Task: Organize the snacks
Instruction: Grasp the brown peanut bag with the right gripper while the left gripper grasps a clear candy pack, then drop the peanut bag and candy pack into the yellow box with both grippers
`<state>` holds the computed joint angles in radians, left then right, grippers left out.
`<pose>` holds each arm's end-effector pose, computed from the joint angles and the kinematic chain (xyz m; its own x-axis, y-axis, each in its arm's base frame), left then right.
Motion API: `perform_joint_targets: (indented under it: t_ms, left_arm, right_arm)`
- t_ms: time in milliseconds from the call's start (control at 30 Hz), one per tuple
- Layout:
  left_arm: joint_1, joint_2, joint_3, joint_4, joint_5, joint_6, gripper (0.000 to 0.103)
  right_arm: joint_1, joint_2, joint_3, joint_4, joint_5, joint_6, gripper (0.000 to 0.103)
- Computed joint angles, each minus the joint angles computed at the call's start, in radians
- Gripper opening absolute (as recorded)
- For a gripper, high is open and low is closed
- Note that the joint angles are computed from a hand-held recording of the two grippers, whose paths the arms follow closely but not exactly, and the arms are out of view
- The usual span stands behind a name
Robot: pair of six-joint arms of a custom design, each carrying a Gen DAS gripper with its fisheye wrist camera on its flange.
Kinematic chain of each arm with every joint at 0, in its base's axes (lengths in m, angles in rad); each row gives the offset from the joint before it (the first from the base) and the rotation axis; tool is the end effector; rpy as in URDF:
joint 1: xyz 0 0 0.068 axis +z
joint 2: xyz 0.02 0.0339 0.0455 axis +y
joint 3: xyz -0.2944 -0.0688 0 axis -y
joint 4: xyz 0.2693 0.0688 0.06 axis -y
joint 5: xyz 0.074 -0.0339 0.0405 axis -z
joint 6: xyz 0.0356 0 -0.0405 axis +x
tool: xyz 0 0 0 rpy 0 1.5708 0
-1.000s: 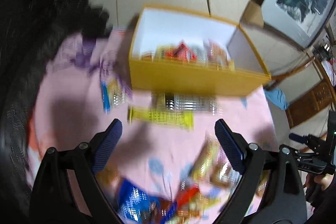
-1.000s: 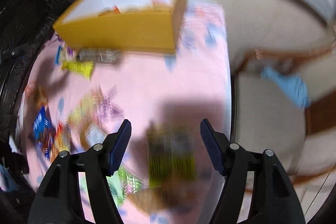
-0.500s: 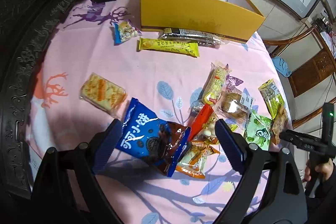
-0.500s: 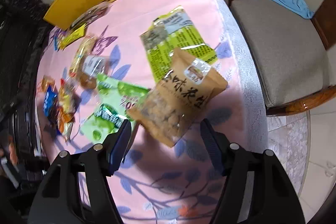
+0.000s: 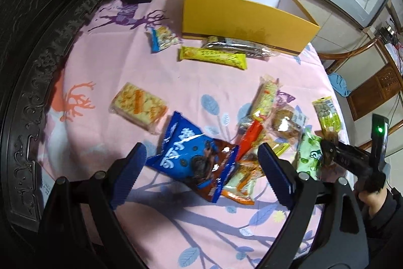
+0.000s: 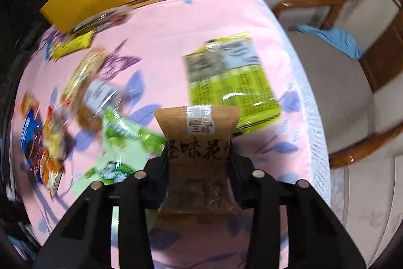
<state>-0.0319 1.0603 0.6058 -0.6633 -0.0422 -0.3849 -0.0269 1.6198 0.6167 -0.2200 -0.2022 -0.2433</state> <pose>0.1924 -0.0046 0.2075 -0.8380 -0.3486 -0.4199 -0.3250 0.9369 -0.1292 0.2670 0.0000 0.1104 -0.9020 -0.2118 -0.3762 -0.2672 0.9583 0.1012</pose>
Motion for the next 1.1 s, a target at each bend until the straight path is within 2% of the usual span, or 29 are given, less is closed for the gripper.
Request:
perform_joint_targets:
  t_ms: [133,233,300,400,533,633,667,700,733,800,900,1100]
  left_arm:
    - [0.016,0.017,-0.019,0.014,0.068,0.026,0.091]
    - [-0.094,0.091,-0.035,0.109,0.082,-0.01,0.092]
    - [-0.192,0.206,-0.021,0.195,0.059,-0.015,0.092]
    - [-0.25,0.375,0.015,0.292,0.065,-0.013,0.092]
    - [-0.239,0.527,0.051,0.373,0.095,-0.013,0.092]
    - [-0.227,0.581,0.056,0.414,0.088,0.002,0.09]
    - [-0.229,0.589,0.058,0.421,0.084,0.002,0.087]
    - [-0.23,0.599,0.06,0.427,0.082,-0.001,0.068]
    - [-0.236,0.616,0.069,0.417,0.061,-0.006,0.061]
    - [-0.246,0.611,0.058,0.436,0.036,-0.008,0.056]
    - [-0.234,0.57,0.041,0.441,0.037,-0.027,0.041]
    - [-0.185,0.396,0.027,0.368,0.056,-0.038,0.029]
  right_arm:
    - [0.015,-0.033,-0.024,-0.016,-0.019,-0.023,0.038]
    - [0.024,-0.029,-0.017,-0.032,-0.016,-0.022,0.038]
    - [0.038,-0.016,-0.007,-0.035,-0.007,-0.007,0.039]
    - [0.035,-0.023,-0.009,-0.046,-0.007,-0.001,0.039]
    - [0.023,-0.019,-0.01,-0.048,-0.016,0.003,0.039]
    - [0.02,-0.016,-0.008,-0.049,-0.02,0.003,0.039]
    - [0.017,-0.014,-0.006,-0.053,-0.024,0.002,0.039]
    - [0.016,-0.012,-0.003,-0.056,-0.025,0.002,0.039]
    - [0.015,-0.01,-0.001,-0.059,-0.026,0.001,0.039]
    - [0.015,-0.004,0.005,-0.061,-0.025,0.0,0.04]
    - [0.023,-0.001,0.014,-0.065,-0.02,0.005,0.039]
    - [0.031,-0.097,0.017,-0.093,-0.065,-0.011,0.039]
